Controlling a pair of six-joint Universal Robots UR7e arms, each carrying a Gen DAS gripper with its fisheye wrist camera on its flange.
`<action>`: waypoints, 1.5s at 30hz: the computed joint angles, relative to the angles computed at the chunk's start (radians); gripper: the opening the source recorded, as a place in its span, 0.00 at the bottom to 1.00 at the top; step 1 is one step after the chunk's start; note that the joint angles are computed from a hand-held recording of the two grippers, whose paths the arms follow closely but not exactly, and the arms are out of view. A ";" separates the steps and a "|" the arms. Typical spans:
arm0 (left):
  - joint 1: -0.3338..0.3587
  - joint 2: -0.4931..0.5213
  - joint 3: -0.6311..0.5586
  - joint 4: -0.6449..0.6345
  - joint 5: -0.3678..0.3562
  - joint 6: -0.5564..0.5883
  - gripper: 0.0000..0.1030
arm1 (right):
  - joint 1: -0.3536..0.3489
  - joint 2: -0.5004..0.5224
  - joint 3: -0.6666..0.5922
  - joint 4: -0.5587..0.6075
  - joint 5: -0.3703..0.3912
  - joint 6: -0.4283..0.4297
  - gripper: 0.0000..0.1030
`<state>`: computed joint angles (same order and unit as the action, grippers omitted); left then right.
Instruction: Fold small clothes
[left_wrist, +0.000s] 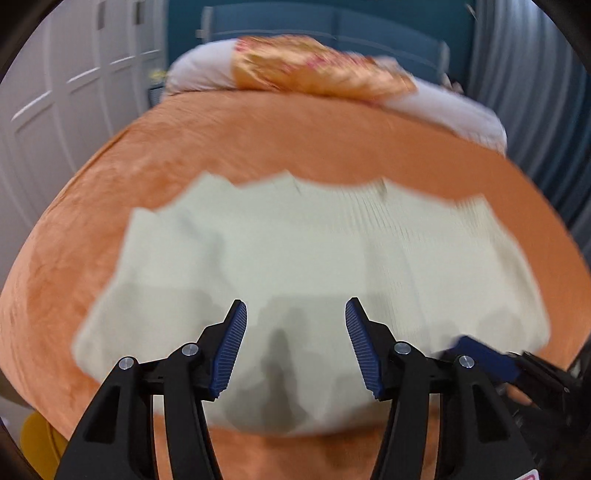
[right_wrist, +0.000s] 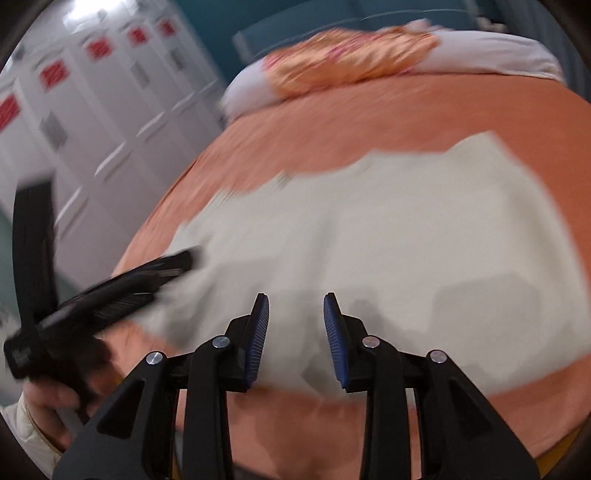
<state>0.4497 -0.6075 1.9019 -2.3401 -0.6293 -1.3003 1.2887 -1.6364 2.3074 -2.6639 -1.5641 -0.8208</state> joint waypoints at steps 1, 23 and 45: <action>0.003 0.008 -0.008 0.034 -0.007 -0.017 0.52 | 0.004 0.005 0.013 -0.014 -0.026 -0.027 0.27; 0.007 -0.236 0.167 0.268 0.054 -0.329 0.60 | -0.087 0.000 -0.175 -0.146 -0.097 0.020 0.46; 0.313 -0.182 0.062 -0.409 0.037 0.342 0.05 | -0.018 0.279 -0.514 -0.024 0.047 0.110 0.08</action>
